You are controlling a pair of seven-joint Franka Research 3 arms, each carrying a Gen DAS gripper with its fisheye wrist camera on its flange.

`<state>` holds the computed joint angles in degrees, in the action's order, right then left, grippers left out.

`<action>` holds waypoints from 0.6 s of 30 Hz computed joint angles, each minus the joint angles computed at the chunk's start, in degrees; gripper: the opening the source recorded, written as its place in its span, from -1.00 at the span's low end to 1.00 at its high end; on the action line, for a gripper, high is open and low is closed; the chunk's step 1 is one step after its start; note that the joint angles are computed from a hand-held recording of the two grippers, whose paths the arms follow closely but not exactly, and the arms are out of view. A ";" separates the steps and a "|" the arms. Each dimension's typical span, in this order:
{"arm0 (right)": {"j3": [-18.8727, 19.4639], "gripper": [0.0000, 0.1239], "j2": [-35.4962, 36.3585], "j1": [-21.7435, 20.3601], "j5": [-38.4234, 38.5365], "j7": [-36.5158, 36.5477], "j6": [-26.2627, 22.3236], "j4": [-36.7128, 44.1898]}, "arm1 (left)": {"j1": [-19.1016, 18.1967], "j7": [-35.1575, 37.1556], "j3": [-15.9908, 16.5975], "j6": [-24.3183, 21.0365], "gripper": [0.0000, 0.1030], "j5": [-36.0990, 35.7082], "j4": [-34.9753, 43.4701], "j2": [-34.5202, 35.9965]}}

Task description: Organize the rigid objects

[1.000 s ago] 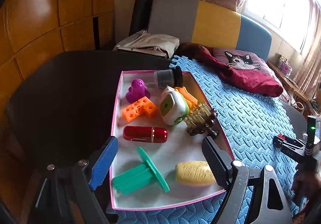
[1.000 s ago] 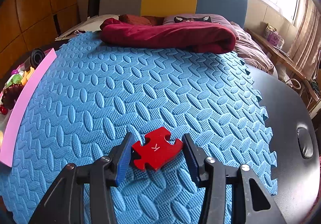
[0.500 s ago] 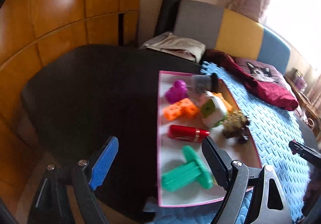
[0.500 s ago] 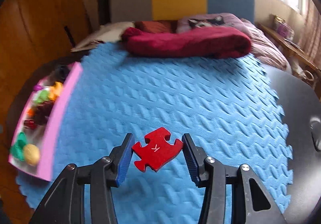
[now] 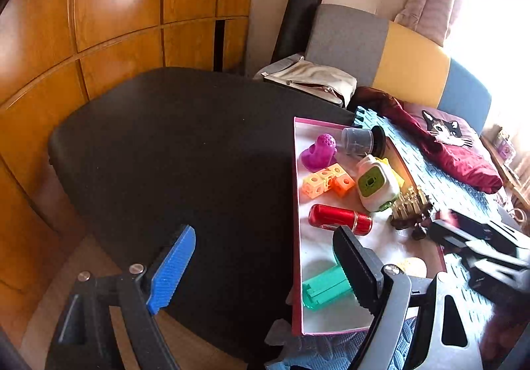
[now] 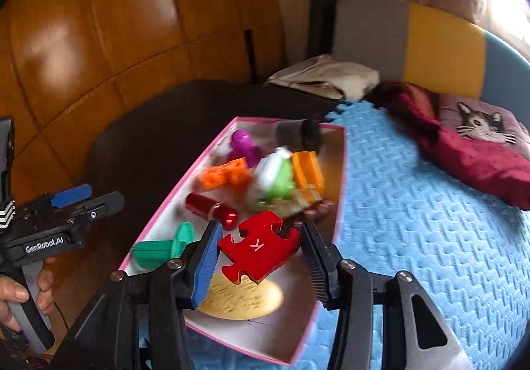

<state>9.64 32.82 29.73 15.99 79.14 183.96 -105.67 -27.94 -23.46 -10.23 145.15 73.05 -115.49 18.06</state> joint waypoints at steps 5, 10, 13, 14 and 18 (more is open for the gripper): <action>-3.56 -0.21 4.87 3.32 -1.69 1.04 -6.70 6.79 | -0.04 0.56 -0.04 0.08 0.67 -0.36 0.22 0.27; -5.41 -0.20 8.05 4.33 -2.88 3.84 -11.79 10.95 | -0.23 1.43 -0.01 0.25 0.69 -0.87 0.64 0.82; -5.88 -0.20 8.34 4.34 -3.26 5.76 -12.04 10.92 | -0.47 1.51 0.16 0.08 0.71 -0.93 0.86 1.09; -6.01 -0.20 8.29 4.45 -3.54 6.12 -11.53 10.65 | -0.53 1.65 0.19 -0.10 0.72 -1.07 0.96 1.19; -4.97 -0.18 7.55 3.42 -3.68 6.13 -10.72 9.34 | -0.62 1.88 0.29 -0.14 0.72 -1.76 1.16 1.40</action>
<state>4.67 40.37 33.15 12.31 85.28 173.24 -96.33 -28.56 -21.57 -9.94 145.01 71.30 -114.32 19.45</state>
